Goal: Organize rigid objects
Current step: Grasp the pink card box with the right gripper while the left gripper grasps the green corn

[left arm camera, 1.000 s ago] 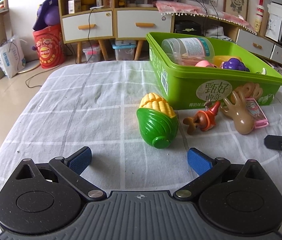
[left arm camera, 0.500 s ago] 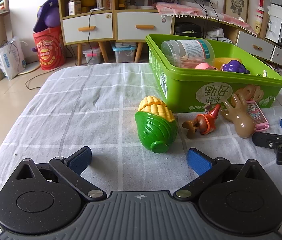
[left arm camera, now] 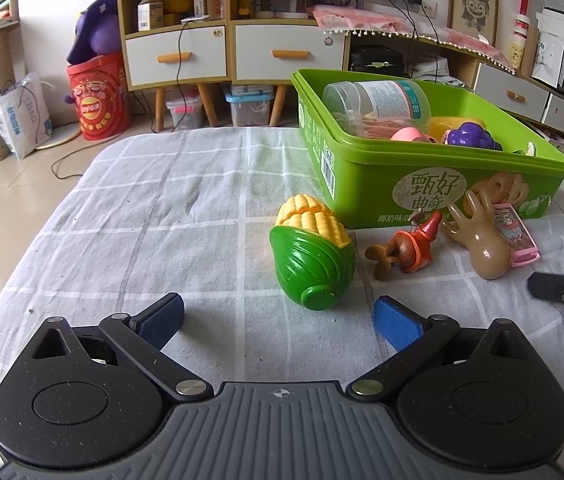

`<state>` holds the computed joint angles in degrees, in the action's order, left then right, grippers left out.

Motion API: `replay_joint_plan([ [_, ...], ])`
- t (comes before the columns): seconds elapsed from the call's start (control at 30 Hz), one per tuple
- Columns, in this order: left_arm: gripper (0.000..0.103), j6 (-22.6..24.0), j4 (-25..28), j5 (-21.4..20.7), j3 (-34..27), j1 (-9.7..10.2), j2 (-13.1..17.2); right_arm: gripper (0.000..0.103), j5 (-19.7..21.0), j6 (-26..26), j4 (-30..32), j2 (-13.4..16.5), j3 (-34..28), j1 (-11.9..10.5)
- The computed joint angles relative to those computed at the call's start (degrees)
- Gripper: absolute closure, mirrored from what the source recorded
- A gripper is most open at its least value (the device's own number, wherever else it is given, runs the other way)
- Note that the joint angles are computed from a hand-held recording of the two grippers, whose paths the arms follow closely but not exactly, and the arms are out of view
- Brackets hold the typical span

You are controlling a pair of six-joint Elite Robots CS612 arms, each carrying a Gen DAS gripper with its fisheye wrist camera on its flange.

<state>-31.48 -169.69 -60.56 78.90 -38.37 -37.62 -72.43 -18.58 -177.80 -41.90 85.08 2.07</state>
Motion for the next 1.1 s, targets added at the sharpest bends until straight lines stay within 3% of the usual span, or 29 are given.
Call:
replay_joint_plan([
  [0.2,0.004,-0.04,0.06,0.0,0.02,-0.04,-0.06,0.022,-2.07,0.25,-0.9,0.59,-0.64,1.39],
  [0.33,0.006,0.31,-0.22,-0.3,0.09,-0.02,-0.11,0.023,-3.07,0.94,-1.37,0.58,-0.53,1.16],
  [0.53,0.016,0.0,-1.25,-1.07,0.03,0.23,-0.17,0.023,-4.55,1.79,-2.46,0.31,-0.25,0.49],
  [0.77,0.032,-0.22,-2.83,-1.93,-0.15,0.3,-0.06,0.025,-1.96,-0.78,-2.17,0.69,-0.57,1.24],
  [0.97,0.047,-0.87,-3.45,-2.53,-0.75,0.39,0.22,0.036,-2.88,1.83,-2.63,1.49,-1.68,2.13],
  [1.1,0.055,-1.66,-4.14,-2.69,-1.26,0.38,0.46,0.05,-3.04,2.62,-2.88,1.68,-2.03,2.46],
])
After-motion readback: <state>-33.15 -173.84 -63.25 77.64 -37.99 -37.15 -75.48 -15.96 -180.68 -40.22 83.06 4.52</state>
